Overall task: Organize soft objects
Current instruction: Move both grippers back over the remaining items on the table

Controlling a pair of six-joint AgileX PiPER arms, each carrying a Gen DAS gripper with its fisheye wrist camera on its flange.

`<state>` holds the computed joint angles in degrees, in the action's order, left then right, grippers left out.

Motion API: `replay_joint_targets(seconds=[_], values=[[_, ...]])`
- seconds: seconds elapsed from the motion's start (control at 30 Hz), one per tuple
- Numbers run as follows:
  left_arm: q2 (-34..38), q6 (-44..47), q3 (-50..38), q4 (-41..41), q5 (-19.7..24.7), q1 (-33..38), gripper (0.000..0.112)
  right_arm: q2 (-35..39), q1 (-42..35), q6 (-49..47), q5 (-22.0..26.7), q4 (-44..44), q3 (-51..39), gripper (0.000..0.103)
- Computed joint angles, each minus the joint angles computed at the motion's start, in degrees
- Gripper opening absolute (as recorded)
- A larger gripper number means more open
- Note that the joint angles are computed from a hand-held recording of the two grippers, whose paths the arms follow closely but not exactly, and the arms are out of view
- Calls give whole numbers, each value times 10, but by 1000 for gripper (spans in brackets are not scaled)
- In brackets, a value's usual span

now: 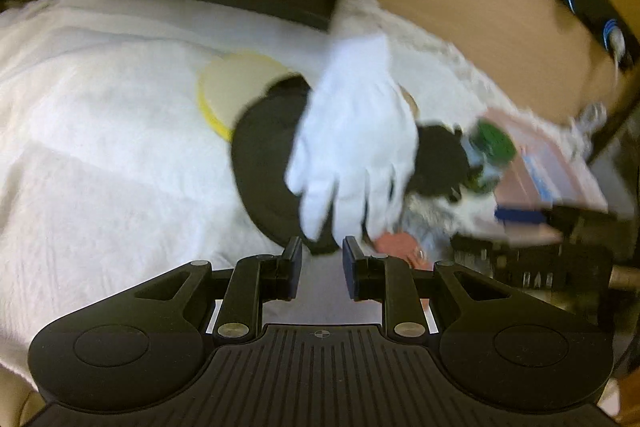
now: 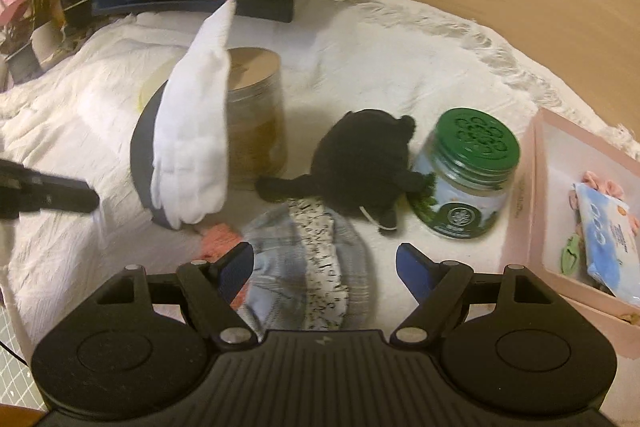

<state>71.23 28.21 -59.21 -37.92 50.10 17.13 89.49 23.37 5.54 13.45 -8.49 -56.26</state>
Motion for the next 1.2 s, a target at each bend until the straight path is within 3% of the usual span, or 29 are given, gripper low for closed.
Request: replay_joint_targets(seconds=[0.13, 0.23, 0.4, 0.5, 0.63, 0.77, 0.87, 1.07, 1.2], values=[[5, 45, 16, -82, -47, 44, 24, -8, 11, 18, 6, -18, 9, 79], [57, 106, 10, -170, -77, 75, 24, -20, 21, 61, 16, -64, 22, 79], [149, 116, -26, -243, -68, 107, 24, -41, 32, 123, 29, -130, 41, 79], [151, 176, -20, -278, -21, 119, 24, -51, 30, 110, 25, -125, 52, 79], [99, 167, 3, -165, -31, 81, 24, -42, 37, 131, 23, -145, 48, 79], [61, 205, 31, -57, -26, 23, 25, -26, 42, 79, 20, -92, 40, 79], [48, 172, 39, 63, -62, -48, 25, -18, 53, 91, 18, -114, 38, 79], [65, 182, 26, 93, -39, -70, 29, -17, 72, 189, 17, -228, 53, 79], [77, 175, 11, 86, -21, -61, 28, -24, 58, 210, 3, -249, 59, 79]])
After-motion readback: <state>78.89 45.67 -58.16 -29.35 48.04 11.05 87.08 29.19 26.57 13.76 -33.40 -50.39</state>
